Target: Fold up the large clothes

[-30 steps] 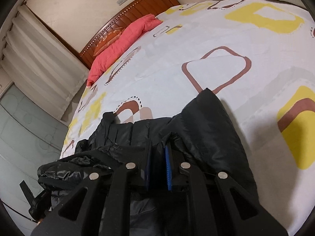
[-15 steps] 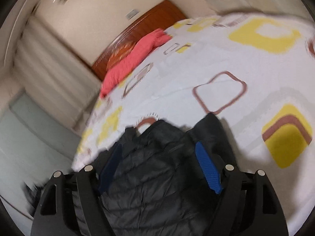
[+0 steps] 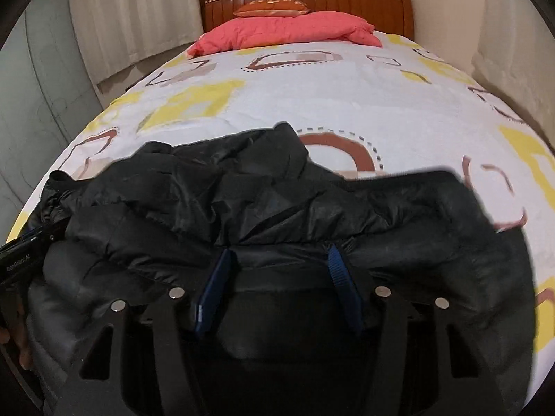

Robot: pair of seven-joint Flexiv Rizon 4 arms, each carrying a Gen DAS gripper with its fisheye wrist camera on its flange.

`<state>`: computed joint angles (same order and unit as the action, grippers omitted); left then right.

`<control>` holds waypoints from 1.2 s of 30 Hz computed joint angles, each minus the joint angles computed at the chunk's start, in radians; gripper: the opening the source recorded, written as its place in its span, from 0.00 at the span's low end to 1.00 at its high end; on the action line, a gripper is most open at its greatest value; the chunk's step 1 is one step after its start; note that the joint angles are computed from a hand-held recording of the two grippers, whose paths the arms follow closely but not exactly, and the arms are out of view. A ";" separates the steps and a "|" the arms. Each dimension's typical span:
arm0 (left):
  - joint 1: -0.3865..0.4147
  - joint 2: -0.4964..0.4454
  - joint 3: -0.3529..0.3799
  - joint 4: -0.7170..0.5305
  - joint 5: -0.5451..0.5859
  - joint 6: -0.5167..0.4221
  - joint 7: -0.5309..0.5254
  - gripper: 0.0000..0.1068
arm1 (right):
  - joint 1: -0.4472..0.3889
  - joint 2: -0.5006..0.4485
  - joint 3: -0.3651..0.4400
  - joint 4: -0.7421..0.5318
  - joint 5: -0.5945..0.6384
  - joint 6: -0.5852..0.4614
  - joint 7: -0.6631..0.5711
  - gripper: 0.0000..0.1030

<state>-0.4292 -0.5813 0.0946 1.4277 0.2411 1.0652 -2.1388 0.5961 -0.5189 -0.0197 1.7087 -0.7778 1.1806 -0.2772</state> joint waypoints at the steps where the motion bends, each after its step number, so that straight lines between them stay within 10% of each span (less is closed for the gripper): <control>1: -0.003 0.000 0.002 -0.006 0.003 -0.012 0.003 0.74 | -0.005 -0.007 0.006 -0.011 0.012 -0.005 -0.010 0.57; 24: 0.081 0.043 -0.021 0.033 -0.033 -0.090 -0.023 0.75 | -0.088 0.066 0.024 0.072 0.022 -0.073 0.042 0.57; 36: 0.160 0.404 -0.049 0.577 -0.198 0.179 -0.183 0.79 | -0.196 0.414 0.093 0.468 -0.150 0.040 0.370 0.65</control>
